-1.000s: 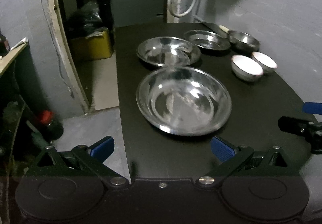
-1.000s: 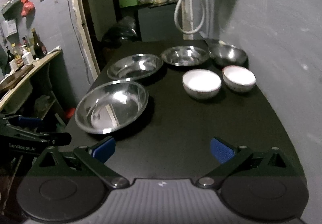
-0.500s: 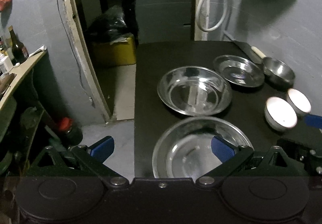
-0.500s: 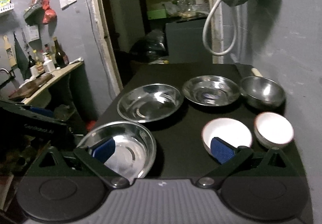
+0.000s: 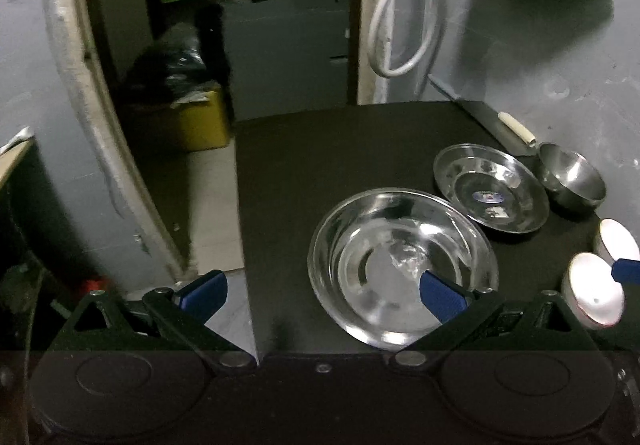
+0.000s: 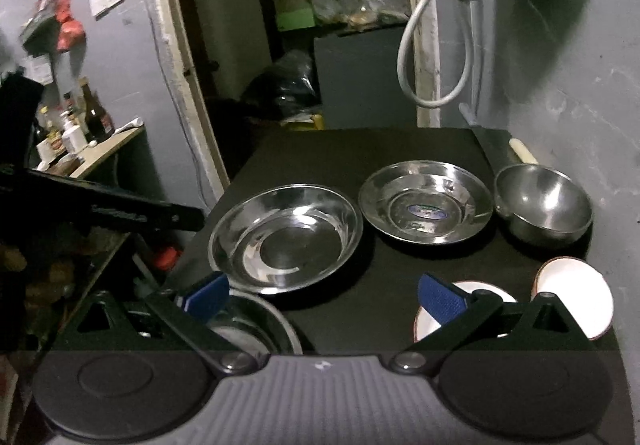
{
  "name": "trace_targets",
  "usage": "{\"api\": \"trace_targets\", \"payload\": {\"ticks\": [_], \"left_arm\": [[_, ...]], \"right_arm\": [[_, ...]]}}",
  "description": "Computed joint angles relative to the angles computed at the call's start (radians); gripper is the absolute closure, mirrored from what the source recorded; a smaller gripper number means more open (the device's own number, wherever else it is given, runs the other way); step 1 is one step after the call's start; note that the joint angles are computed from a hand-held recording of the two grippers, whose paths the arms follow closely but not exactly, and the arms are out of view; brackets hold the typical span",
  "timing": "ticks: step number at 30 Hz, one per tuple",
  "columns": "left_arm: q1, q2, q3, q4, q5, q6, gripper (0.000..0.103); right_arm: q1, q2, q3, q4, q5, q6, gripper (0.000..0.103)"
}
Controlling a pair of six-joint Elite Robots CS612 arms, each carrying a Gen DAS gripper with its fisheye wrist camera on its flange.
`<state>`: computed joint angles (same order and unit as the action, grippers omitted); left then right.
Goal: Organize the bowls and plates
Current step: 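Move both grippers toward the rim of the nearest large steel bowl, then close the left gripper on the bowl rim while the right gripper grips beside it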
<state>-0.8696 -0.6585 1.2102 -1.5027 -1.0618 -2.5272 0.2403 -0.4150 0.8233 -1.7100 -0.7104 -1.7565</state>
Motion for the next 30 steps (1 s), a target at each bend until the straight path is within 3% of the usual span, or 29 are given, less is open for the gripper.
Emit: {"api": "trace_targets", "payload": {"ticks": [8, 12, 17, 20, 23, 27, 30], "left_arm": [[0.018, -0.060, 0.192, -0.276, 0.059, 0.161, 0.001], [0.020, -0.075, 0.251, -0.380, 0.061, 0.196, 0.005], [0.011, -0.085, 0.292, -0.452, 0.072, 0.180, 0.009], [0.010, -0.084, 0.303, -0.492, 0.078, 0.184, 0.020], [0.011, -0.079, 0.303, -0.507, 0.079, 0.187, 0.027], [0.017, -0.074, 0.296, -0.515, 0.060, 0.197, 0.031], [0.022, -0.070, 0.289, -0.518, 0.051, 0.201, 0.044]], "right_arm": [[0.039, 0.001, 0.033, -0.130, -0.033, 0.147, 0.001], [0.058, 0.004, 0.053, -0.201, -0.058, 0.188, 0.007], [0.071, 0.008, 0.062, -0.225, -0.089, 0.215, 0.013], [0.076, 0.010, 0.068, -0.244, -0.112, 0.237, 0.018], [0.080, 0.010, 0.076, -0.266, -0.134, 0.253, 0.025], [0.083, 0.016, 0.074, -0.272, -0.151, 0.279, 0.028], [0.083, 0.018, 0.075, -0.273, -0.148, 0.295, 0.029]]}}
